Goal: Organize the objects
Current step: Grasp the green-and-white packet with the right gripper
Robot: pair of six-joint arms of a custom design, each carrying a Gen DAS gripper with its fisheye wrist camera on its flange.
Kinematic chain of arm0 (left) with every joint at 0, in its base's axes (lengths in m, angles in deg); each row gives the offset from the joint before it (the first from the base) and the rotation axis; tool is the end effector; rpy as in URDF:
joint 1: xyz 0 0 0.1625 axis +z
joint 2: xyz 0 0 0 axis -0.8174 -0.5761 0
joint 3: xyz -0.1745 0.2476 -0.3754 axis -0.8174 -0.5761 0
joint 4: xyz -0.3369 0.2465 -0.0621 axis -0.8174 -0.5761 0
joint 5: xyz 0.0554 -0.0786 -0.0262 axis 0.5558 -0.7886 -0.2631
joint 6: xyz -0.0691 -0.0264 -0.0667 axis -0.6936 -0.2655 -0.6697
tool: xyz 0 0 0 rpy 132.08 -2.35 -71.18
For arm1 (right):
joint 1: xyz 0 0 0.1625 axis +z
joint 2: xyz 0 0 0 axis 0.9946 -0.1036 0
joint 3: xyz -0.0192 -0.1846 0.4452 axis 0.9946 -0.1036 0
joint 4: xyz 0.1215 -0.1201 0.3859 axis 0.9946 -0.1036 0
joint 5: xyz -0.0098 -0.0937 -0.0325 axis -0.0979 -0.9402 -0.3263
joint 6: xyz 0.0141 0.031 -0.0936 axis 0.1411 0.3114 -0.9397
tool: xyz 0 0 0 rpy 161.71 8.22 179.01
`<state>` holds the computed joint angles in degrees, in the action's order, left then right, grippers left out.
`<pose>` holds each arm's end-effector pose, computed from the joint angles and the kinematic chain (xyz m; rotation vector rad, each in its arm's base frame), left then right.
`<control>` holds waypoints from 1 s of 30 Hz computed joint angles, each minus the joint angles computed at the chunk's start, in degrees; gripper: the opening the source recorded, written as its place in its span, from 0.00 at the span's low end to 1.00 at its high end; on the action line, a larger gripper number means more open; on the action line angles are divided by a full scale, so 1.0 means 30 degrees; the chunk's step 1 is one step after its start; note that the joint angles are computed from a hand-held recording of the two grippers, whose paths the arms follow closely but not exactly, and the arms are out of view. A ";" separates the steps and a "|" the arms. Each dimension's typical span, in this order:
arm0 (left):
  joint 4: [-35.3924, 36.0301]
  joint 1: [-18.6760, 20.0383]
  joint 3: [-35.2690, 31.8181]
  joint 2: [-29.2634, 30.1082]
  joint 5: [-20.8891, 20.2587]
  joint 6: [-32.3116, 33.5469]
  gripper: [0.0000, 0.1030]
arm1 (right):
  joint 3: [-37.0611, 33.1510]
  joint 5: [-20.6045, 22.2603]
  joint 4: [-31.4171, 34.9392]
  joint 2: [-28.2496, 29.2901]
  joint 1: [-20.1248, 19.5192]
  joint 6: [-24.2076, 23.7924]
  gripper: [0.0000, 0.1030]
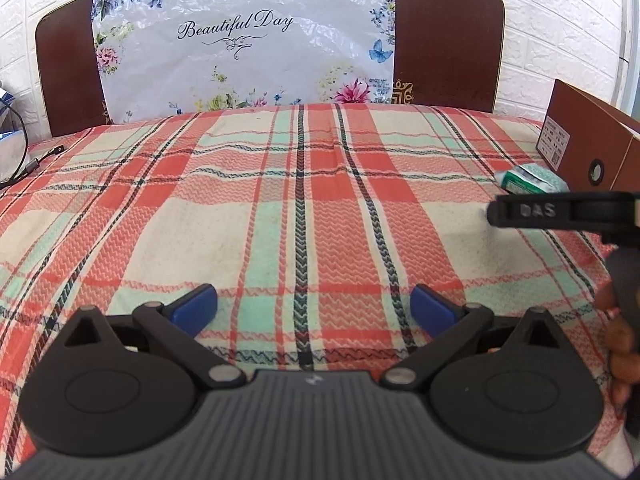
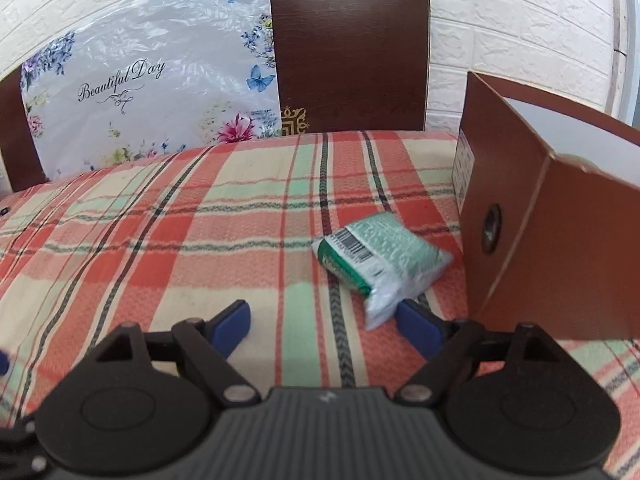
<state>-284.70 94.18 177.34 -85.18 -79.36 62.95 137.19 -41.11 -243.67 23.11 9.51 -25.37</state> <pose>-0.2023 -0.4434 0.0353 0.6545 2.2130 -1.0395 0.1067 -0.4860 0.1542 0.2550 -2.0931 1.0954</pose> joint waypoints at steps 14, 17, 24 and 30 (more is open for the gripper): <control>-0.0275 0.0076 0.0009 0.0033 -0.0214 0.0060 1.00 | 0.1026 0.3299 -0.3720 0.0556 -0.0159 -0.5286 0.79; -0.0301 0.0065 0.0014 0.0058 -0.0187 0.0104 1.00 | 0.0546 0.3062 -0.4979 0.0966 -0.0074 -0.5913 0.80; -0.0493 0.0083 -0.0005 0.0101 -0.0208 0.0129 1.00 | -0.2184 0.0191 0.0454 0.0450 -0.0254 -0.4152 0.78; -0.0280 0.0049 -0.0123 0.0186 0.0008 0.0142 1.00 | -0.1278 0.1613 0.1065 -0.0162 -0.0765 -0.3092 0.50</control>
<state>-285.54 94.33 176.97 -84.62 -79.33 63.37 133.36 -36.27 -240.48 22.62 7.22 -34.64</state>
